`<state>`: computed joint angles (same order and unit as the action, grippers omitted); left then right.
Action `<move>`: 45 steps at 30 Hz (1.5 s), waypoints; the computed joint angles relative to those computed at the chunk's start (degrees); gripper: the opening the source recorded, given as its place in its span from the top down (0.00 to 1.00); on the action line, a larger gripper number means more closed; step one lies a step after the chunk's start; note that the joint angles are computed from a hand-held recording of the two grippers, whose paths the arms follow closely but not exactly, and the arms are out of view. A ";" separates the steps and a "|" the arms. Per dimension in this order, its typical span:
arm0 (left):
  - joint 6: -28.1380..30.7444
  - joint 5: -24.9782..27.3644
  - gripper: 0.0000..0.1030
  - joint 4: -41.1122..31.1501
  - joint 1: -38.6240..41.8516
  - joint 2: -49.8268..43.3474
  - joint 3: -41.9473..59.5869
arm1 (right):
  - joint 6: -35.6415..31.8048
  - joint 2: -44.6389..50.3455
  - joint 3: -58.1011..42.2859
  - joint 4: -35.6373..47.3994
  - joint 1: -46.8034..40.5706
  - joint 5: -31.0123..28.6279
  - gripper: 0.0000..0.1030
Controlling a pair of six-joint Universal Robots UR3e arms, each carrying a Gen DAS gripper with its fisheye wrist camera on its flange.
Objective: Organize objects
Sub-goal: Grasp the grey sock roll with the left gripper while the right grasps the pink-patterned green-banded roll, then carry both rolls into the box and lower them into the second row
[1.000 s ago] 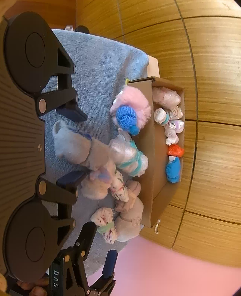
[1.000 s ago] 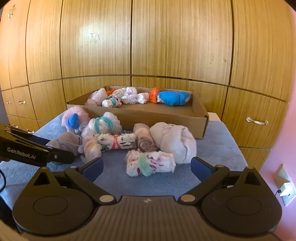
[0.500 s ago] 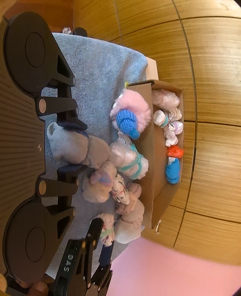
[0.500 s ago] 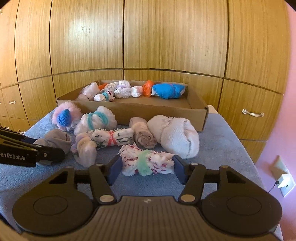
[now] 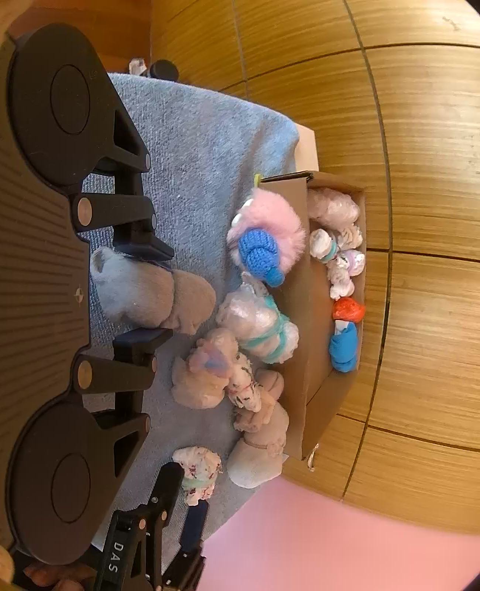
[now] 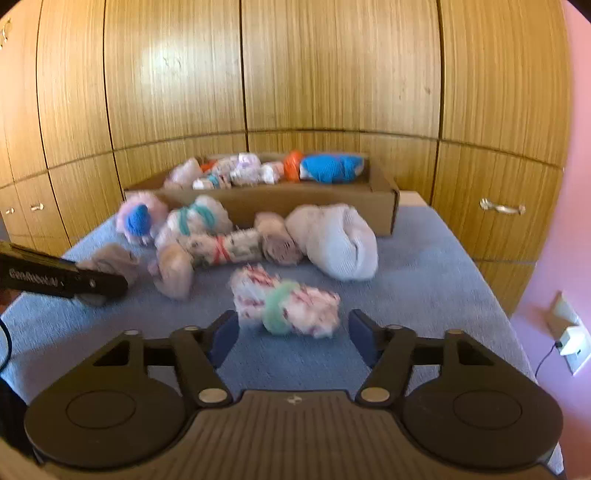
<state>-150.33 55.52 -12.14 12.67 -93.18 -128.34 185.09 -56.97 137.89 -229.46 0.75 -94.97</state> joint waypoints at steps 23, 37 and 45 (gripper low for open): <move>-2.49 -2.45 0.59 -15.92 2.40 1.78 19.15 | -16.54 -26.00 10.76 9.53 -23.52 23.10 0.47; -12.65 4.73 0.59 -35.70 -12.81 -22.93 65.65 | -23.56 -20.04 -21.49 38.66 -25.05 33.73 0.46; -16.79 10.78 0.59 -49.78 -18.61 -44.10 96.38 | -25.97 -4.11 -45.32 54.58 -19.18 30.87 0.46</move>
